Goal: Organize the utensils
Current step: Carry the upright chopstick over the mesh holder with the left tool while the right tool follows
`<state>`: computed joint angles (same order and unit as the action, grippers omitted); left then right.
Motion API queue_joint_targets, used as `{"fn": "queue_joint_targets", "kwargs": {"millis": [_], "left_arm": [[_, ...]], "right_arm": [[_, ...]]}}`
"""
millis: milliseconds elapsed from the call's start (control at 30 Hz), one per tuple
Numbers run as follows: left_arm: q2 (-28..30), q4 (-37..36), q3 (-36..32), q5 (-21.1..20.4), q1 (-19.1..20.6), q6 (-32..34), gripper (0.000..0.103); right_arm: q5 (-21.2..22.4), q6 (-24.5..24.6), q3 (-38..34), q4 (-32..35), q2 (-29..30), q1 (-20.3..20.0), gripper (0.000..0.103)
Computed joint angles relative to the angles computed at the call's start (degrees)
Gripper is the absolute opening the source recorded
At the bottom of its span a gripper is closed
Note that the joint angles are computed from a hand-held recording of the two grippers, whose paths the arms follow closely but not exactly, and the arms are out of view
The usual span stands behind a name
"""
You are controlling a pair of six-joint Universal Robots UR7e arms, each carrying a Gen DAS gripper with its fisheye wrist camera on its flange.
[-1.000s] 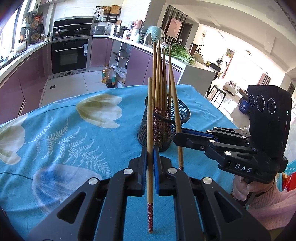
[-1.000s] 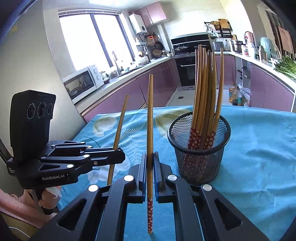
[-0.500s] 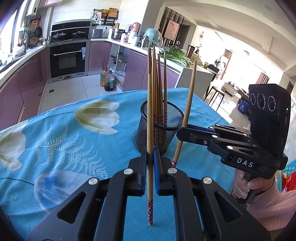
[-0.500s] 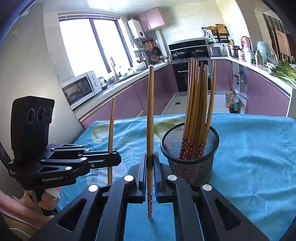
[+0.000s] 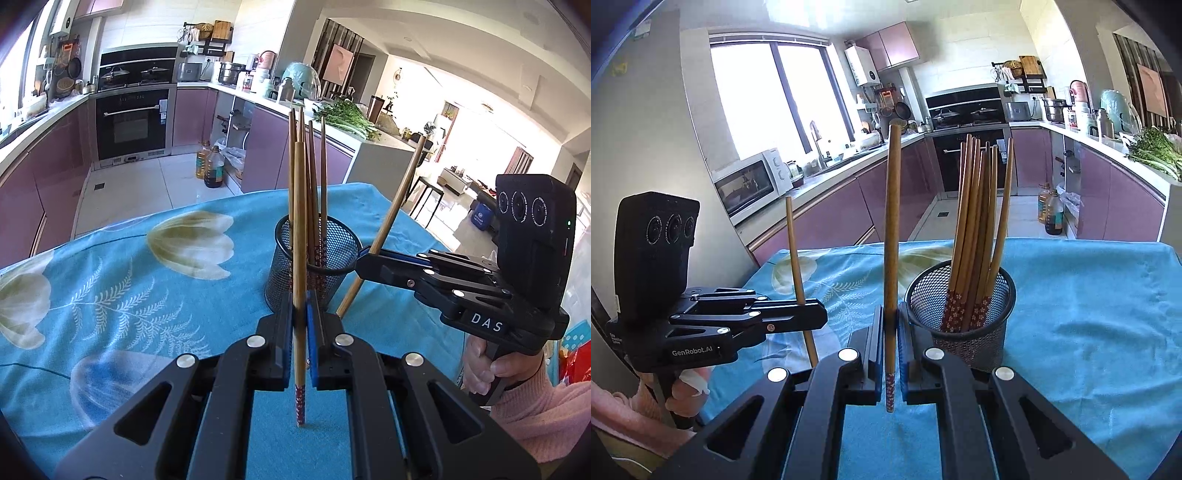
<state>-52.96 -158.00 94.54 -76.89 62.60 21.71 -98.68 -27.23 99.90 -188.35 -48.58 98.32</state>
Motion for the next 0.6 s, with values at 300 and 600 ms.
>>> {"fn": "queue_joint_targets", "kwargs": {"millis": [300, 600], "left_arm": [[0.1, -0.2, -0.5, -0.3, -0.3, 0.5, 0.007], [0.3, -0.3, -1.1, -0.4, -0.7, 1.0, 0.007]], "right_arm": [[0.0, -0.3, 0.3, -1.0, -0.3, 0.1, 0.006], [0.0, -0.7, 0.4, -1.7, -0.9, 0.2, 0.006]]}}
